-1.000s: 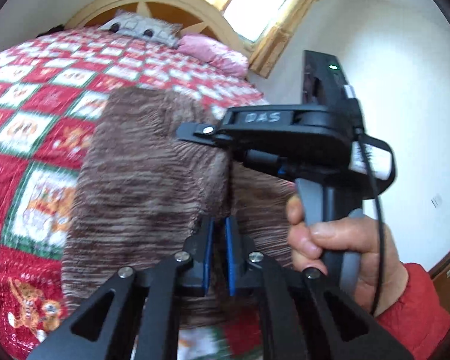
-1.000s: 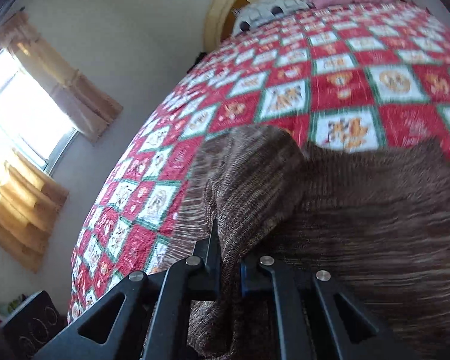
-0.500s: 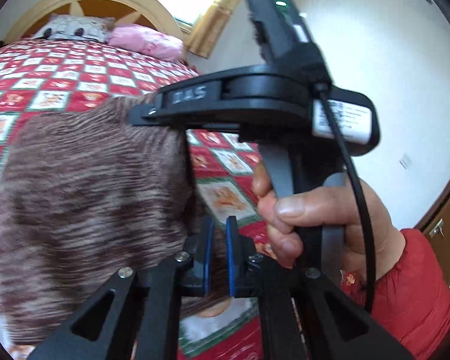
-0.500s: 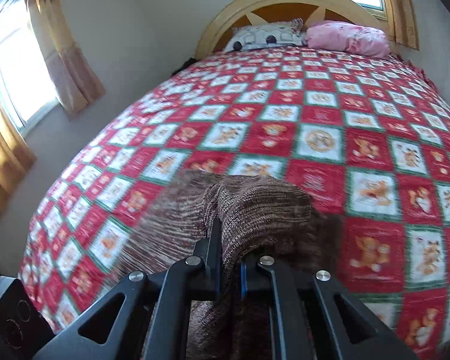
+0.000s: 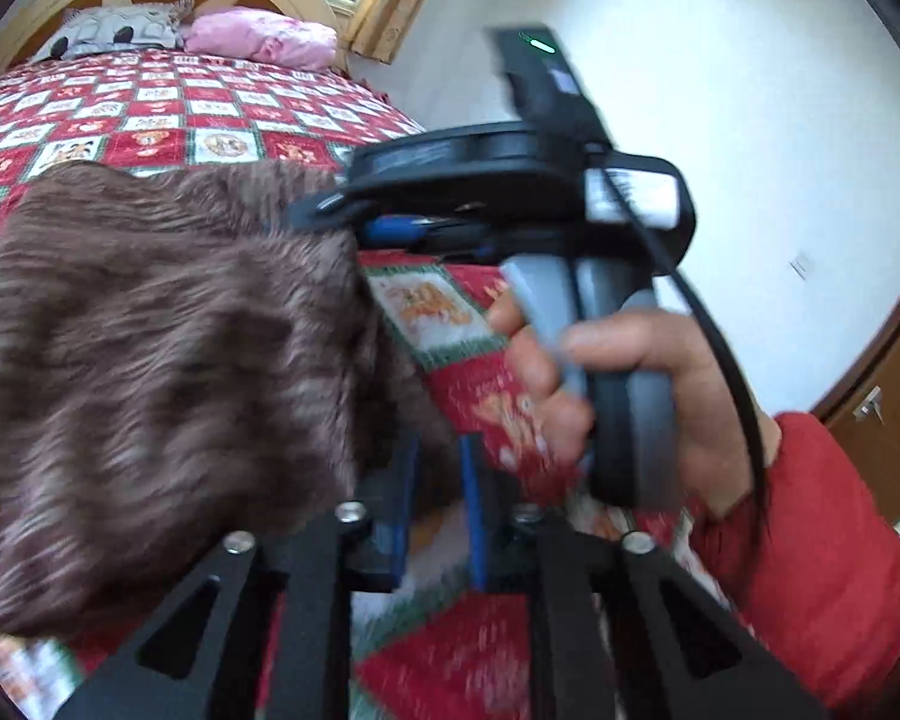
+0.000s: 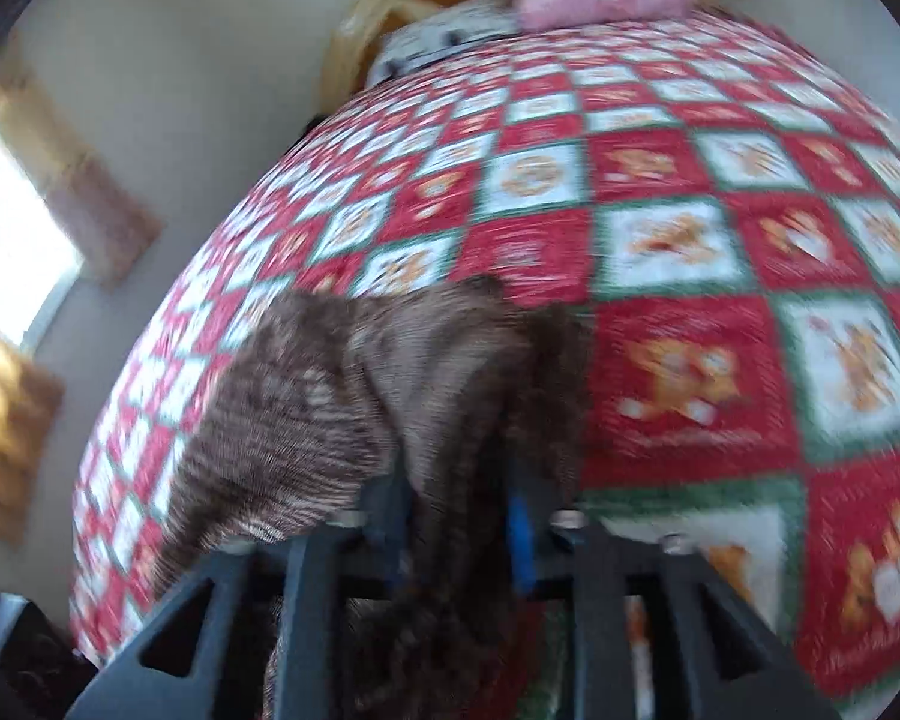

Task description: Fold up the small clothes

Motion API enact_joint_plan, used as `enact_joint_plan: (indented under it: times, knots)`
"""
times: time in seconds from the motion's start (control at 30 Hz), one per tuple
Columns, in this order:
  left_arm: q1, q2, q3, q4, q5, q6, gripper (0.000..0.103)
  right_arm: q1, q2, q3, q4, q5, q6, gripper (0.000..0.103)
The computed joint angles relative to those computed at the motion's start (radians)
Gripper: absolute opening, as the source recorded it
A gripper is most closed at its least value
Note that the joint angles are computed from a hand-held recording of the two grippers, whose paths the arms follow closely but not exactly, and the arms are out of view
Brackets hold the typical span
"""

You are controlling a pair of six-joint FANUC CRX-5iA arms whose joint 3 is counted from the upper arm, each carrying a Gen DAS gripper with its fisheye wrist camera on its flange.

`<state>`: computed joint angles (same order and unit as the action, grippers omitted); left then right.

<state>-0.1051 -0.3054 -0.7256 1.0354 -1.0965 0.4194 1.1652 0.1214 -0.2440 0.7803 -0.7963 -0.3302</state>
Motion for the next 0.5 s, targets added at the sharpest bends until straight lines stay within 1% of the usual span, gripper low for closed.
enact_joint_plan:
  times: [0.03, 0.07, 0.1, 0.13, 0.17, 0.2, 0.23, 0.27, 0.3, 0.37, 0.4, 0.47, 0.5]
  knots:
    - [0.028, -0.012, -0.003, -0.007, -0.028, -0.006, 0.033, 0.012, -0.022, -0.031, 0.046, -0.006, -0.081, 0.042]
    - [0.079, -0.03, -0.013, -0.004, -0.071, -0.022, 0.048, 0.036, -0.058, -0.082, 0.125, -0.015, -0.2, 0.042]
    - [0.138, -0.052, -0.03, 0.008, -0.108, -0.039, 0.058, 0.06, -0.074, -0.103, 0.167, -0.043, -0.266, 0.042]
    - [0.165, -0.073, -0.05, 0.019, -0.117, -0.046, 0.073, 0.099, -0.082, -0.108, 0.193, -0.097, -0.314, 0.042]
    - [0.219, -0.093, -0.07, 0.04, -0.135, -0.061, 0.079, 0.136, -0.083, -0.105, 0.209, -0.139, -0.334, 0.042]
    - [0.252, -0.096, -0.079, 0.056, -0.143, -0.073, 0.079, 0.184, -0.075, -0.09, 0.214, -0.185, -0.34, 0.042]
    - [0.295, -0.106, -0.085, 0.058, -0.154, -0.073, 0.079, 0.211, -0.069, -0.084, 0.224, -0.198, -0.349, 0.042]
    - [0.343, -0.113, -0.087, 0.06, -0.157, -0.068, 0.079, 0.234, -0.067, -0.092, 0.256, -0.186, -0.38, 0.042]
    - [0.36, -0.117, -0.095, 0.062, -0.15, -0.066, 0.079, 0.249, -0.062, -0.096, 0.276, -0.173, -0.405, 0.042]
    - [0.422, -0.131, -0.099, 0.045, -0.138, -0.03, 0.079, 0.273, -0.034, -0.081, 0.284, -0.157, -0.433, 0.042]
    - [0.451, -0.125, -0.094, 0.035, -0.143, -0.009, 0.079, 0.279, -0.011, -0.059, 0.266, -0.155, -0.416, 0.042]
    - [0.494, -0.133, -0.099, 0.031, -0.167, 0.01, 0.079, 0.292, 0.054, 0.014, 0.175, -0.208, -0.35, 0.042]
    - [0.493, -0.134, -0.103, 0.038, -0.154, 0.012, 0.079, 0.29, 0.065, 0.021, 0.16, -0.204, -0.353, 0.042]
